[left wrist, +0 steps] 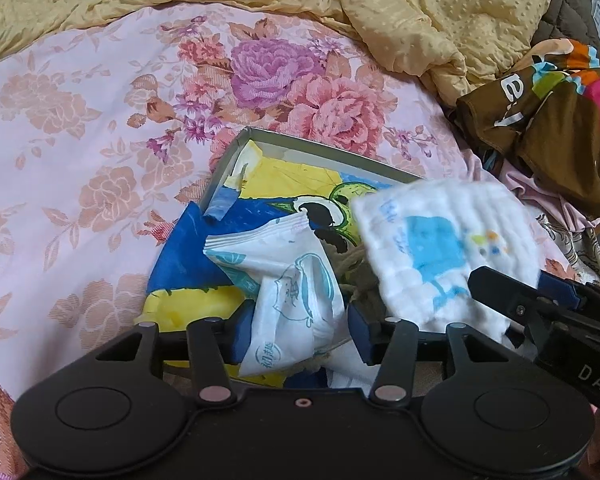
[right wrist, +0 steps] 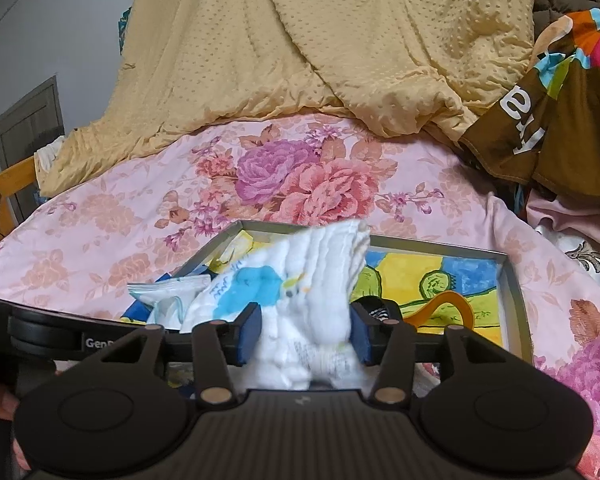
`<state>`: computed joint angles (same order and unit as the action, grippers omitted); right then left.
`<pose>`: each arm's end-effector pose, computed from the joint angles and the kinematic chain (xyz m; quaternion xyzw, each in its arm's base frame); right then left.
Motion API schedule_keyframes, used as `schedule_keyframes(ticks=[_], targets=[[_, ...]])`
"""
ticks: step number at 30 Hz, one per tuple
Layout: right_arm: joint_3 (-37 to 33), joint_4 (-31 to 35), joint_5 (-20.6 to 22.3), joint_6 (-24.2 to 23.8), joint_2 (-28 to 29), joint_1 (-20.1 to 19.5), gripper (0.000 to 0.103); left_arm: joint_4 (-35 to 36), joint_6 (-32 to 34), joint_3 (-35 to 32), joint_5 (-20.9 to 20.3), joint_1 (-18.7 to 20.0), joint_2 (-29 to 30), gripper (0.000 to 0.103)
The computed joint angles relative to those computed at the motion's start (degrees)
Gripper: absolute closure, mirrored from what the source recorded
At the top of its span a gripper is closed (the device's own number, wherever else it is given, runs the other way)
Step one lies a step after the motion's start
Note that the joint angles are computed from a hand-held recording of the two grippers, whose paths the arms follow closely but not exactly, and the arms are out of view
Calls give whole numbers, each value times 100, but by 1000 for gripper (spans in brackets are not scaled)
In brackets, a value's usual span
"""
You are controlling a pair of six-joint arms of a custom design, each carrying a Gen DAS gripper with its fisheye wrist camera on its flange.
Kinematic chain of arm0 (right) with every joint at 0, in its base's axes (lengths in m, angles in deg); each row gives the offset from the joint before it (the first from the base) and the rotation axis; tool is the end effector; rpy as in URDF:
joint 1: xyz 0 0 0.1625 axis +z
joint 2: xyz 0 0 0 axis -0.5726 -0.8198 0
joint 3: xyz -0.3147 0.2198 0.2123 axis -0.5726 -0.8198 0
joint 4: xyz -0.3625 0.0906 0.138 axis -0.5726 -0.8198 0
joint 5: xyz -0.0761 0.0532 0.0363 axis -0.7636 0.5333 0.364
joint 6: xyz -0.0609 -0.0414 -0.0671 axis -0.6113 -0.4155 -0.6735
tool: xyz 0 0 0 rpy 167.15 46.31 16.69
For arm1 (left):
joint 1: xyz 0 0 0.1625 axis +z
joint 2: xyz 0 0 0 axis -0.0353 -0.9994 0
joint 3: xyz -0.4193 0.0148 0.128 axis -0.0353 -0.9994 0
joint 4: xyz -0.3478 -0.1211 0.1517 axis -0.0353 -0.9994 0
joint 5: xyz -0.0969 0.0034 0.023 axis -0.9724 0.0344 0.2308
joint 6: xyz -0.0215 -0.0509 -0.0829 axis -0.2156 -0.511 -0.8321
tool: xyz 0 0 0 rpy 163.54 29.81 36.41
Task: Organize soft objects
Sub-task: 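Lower both items into the tray and open both tools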
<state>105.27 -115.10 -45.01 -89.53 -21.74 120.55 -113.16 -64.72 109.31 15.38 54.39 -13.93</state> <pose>0.0852 -0.6022 0.1901 0.3280 -0.8330 0.3952 0.2060 -0.2132 -0.6134 0.0246 0.0787 0.8877 -0.3874 0.2363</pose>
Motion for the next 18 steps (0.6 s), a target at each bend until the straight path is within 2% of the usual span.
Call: schedule_keyframes(ticks=[10,18], targets=[[47,-29,7,-50,-39,-26,42,-105,0,149,199,-91,-40,36],[217,-195,104,-63,-150,-49,28,-521,31,432,488,-280,-118,21]])
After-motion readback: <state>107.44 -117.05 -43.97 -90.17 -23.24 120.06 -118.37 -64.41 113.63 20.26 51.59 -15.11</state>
